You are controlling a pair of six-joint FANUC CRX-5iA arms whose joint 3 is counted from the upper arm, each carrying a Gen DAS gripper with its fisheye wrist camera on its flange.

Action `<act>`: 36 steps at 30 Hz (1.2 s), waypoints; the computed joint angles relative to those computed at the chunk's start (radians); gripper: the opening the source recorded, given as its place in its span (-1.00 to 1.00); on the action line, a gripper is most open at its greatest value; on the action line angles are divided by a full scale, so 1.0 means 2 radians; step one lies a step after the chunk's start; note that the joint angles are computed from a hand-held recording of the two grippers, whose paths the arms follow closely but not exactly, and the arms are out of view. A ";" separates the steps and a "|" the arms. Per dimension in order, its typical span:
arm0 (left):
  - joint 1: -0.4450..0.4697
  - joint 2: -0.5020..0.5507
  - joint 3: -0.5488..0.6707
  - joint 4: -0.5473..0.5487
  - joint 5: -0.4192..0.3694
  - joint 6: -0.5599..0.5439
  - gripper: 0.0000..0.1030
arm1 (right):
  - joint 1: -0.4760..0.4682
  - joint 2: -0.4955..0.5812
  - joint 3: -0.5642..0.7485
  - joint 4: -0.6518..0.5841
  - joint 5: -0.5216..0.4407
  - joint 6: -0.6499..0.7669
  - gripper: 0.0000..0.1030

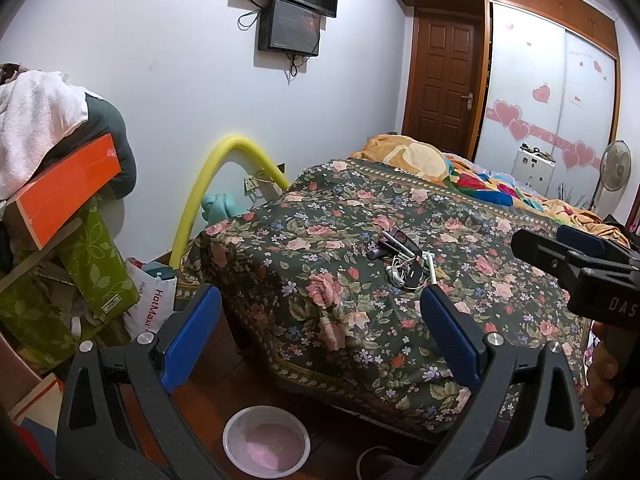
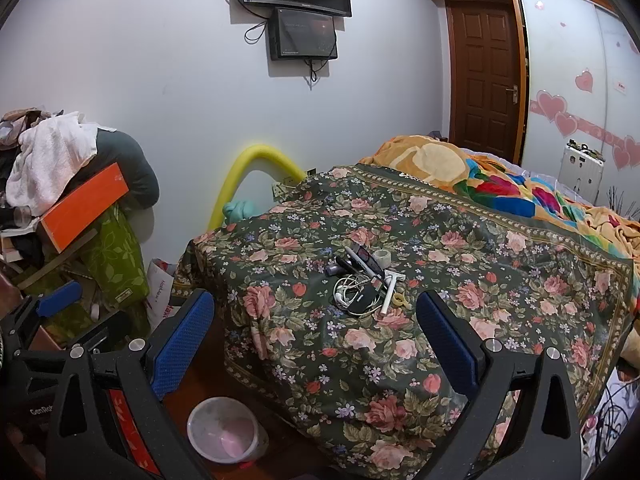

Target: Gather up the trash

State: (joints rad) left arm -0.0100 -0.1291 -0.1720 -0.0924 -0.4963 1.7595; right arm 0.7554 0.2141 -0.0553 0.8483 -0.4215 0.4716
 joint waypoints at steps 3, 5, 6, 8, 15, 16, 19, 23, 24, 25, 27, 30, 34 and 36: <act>-0.004 0.009 0.011 -0.004 -0.003 0.002 0.94 | -0.004 0.004 0.006 -0.007 0.002 0.009 0.95; -0.006 0.017 0.021 -0.005 -0.007 0.000 0.94 | -0.008 0.008 0.010 -0.013 0.003 0.015 0.95; -0.008 0.023 0.026 -0.003 -0.008 -0.002 0.94 | -0.010 0.010 0.013 -0.018 0.003 0.019 0.95; -0.013 0.034 0.039 -0.006 -0.013 -0.002 0.94 | -0.014 0.014 0.018 -0.026 0.003 0.028 0.95; -0.037 0.089 0.095 -0.038 -0.019 0.034 0.94 | -0.036 0.035 0.041 -0.083 -0.002 0.076 0.95; -0.039 0.098 0.104 -0.040 -0.021 0.035 0.94 | -0.039 0.039 0.045 -0.092 -0.004 0.084 0.95; -0.043 0.133 0.131 -0.022 -0.027 0.021 0.86 | -0.050 0.058 0.071 -0.132 -0.020 0.123 0.95; -0.039 0.185 0.168 0.036 -0.046 -0.023 0.84 | -0.068 0.092 0.124 -0.202 -0.048 0.194 0.91; -0.038 0.202 0.180 0.051 -0.053 -0.028 0.84 | -0.072 0.100 0.138 -0.220 -0.056 0.213 0.89; -0.038 0.215 0.193 0.058 -0.062 -0.028 0.84 | -0.077 0.113 0.162 -0.249 -0.070 0.243 0.81; -0.039 0.242 0.220 0.059 -0.079 -0.022 0.84 | -0.086 0.138 0.208 -0.301 -0.101 0.294 0.68; -0.046 0.289 0.280 0.041 -0.121 -0.002 0.84 | -0.102 0.171 0.267 -0.368 -0.139 0.346 0.48; -0.050 0.337 0.334 0.041 -0.156 -0.006 0.83 | -0.129 0.233 0.377 -0.466 -0.217 0.406 0.13; -0.048 0.355 0.347 0.058 -0.157 -0.017 0.80 | -0.142 0.269 0.435 -0.505 -0.258 0.421 -0.01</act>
